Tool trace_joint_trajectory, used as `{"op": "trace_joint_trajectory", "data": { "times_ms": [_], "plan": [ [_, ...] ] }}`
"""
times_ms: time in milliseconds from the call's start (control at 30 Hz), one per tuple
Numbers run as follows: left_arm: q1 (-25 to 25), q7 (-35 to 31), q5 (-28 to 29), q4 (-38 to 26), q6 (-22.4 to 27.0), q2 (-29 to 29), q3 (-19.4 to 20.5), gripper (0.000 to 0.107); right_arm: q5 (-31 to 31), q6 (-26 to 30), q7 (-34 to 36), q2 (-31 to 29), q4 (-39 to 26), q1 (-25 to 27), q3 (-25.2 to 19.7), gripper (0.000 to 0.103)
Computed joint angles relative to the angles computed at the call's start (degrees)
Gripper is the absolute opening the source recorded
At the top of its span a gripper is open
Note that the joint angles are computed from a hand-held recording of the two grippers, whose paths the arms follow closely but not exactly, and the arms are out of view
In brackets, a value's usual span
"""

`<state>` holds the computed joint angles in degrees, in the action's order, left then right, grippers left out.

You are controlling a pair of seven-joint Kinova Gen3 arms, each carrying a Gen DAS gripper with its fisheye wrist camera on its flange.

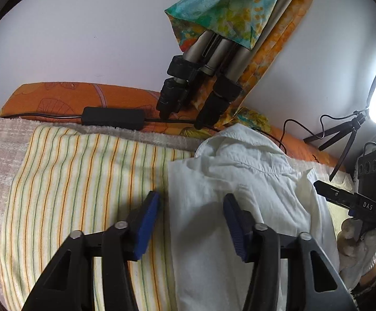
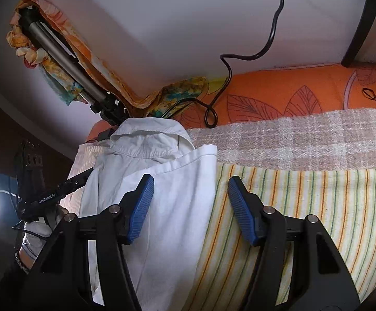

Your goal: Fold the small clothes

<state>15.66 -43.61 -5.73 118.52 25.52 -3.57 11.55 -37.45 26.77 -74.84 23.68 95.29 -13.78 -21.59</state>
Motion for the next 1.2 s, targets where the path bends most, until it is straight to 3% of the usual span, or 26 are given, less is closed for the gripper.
{"op": "trace_joint_trajectory", "data": {
  "times_ms": [67, 167, 200, 233, 300, 367, 467, 567, 733, 833, 900, 1033, 1200],
  "plan": [
    [0.07, -0.95, 1.09, 0.28, -1.09, 0.29, -0.4, 0.033, -0.25, 0.75, 0.99, 0.45, -0.48, 0.35, -0.64, 0.053],
    [0.01, -5.72, 7.15, 1.19, -3.5, 0.61, -2.24, 0.009, -1.3, 1.1, 2.36, 1.13, -0.82, 0.86, -1.19, 0.036],
    [0.98, -7.02, 9.47, 1.99, -4.99, 0.51, -3.82, 0.003, -2.04, 1.63, 2.83, 1.51, -1.22, 0.47, -0.65, 0.02],
    [1.24, -7.89, 10.86, 2.56, -6.04, 0.34, -4.34, 0.003, -1.86, 1.6, 2.77, 1.59, -1.28, -0.17, -0.12, 0.011],
    [-0.87, -7.92, 10.85, 3.39, -6.96, -1.05, -2.19, 0.001, -2.55, -0.83, 5.42, 0.92, -0.04, 0.94, -2.24, 0.007],
    [-3.05, -4.24, 8.74, 5.65, -9.12, -5.18, 0.1, 0.001, -5.03, -4.53, 10.08, -0.42, 1.8, 4.93, -7.55, 0.006],
    [-10.39, 1.85, 2.34, 6.07, -8.03, -9.19, 8.06, 0.001, -10.15, -8.57, 15.2, -2.3, 4.15, 9.75, -12.33, 0.005],
    [-15.33, 7.77, -4.64, 3.75, -3.0, -6.79, 14.9, 0.001, -7.57, -8.14, 12.4, -2.02, 3.87, 6.13, -7.55, 0.005],
    [-14.67, 17.24, -15.77, -0.22, 3.48, -0.38, 18.89, 0.001, 3.11, -5.84, 1.05, -0.52, 1.6, -5.79, 4.63, 0.005],
    [-11.36, 18.7, -16.51, -1.3, 4.86, -0.65, 16.16, 0.0, 9.57, -5.15, -5.14, -0.46, 0.4, -9.28, 7.63, 0.004],
    [-9.8, 17.64, -14.77, -1.07, 4.18, -2.83, 13.86, 0.0, 11.19, -6.22, -5.7, -1.42, 0.95, -8.28, 6.04, 0.004],
    [-5.77, 15.17, -13.65, -2.12, 5.91, -6.51, 10.21, 0.0, 8.08, -8.46, -1.68, -3.86, 3.41, -0.92, -1.36, 0.004],
    [-3.56, 14.94, -14.17, -3.68, 9.48, -11.15, 10.39, 0.0, 0.6, -9.0, 6.38, -7.58, 5.8, 6.07, -8.17, 0.004]
  ]
}}
